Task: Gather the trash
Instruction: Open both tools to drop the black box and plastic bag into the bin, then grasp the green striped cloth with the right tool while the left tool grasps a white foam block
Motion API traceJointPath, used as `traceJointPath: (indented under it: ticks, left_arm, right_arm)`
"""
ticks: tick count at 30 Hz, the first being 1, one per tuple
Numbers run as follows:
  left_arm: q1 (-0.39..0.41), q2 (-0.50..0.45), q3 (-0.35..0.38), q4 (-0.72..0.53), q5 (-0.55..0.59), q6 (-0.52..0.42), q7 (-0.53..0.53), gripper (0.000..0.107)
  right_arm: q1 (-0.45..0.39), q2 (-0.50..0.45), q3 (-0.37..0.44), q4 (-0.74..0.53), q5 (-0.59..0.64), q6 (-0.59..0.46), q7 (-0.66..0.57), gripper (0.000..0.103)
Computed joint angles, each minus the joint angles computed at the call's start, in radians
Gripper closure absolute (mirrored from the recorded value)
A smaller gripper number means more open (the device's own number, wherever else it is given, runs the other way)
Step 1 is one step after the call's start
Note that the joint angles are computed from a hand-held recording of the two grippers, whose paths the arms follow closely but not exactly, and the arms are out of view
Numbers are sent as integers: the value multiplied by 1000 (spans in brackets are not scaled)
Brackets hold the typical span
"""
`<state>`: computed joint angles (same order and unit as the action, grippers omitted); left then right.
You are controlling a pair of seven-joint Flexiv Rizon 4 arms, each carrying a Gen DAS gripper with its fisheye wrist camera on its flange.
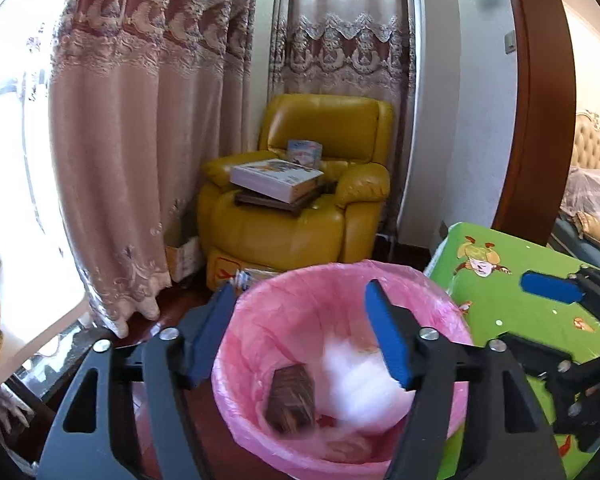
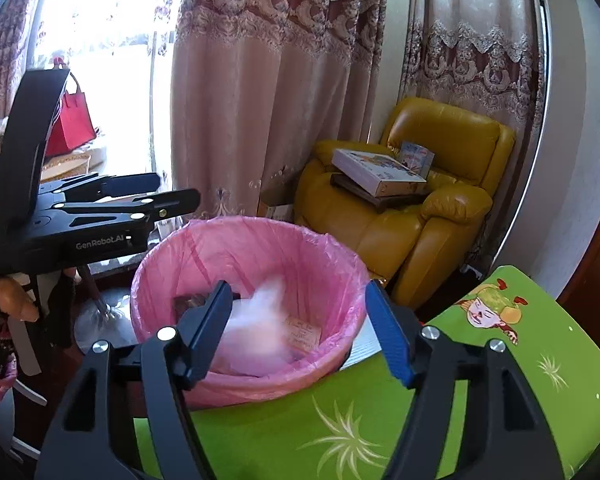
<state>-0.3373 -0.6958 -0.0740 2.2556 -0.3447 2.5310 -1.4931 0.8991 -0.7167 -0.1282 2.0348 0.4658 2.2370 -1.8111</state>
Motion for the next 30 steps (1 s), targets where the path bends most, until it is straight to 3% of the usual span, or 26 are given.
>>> traceJointPath:
  ticks: [4,13,20,25,30]
  left_arm:
    - [-44,4,9,22,-47,50,18,23]
    - [-132,0,-39,-15,-50,35,90,23]
    - [-221,-60,-106,-186,-7,-138,138,23]
    - [-341,-128,-92,-345,-28,-263,210,23]
    - [-428,-207,-81,-525,-62,-392,272,23]
  right_arm:
    - [-39,38,44,83,2,90,-2,36]
    - [-154,95,118,300,132,287,-4,36]
    - [-365,39,148,454,143,424,146,36]
    - [-556,-38,131,536,59,518,279,36]
    - [-686,-54,67,541,-34,481,333,34]
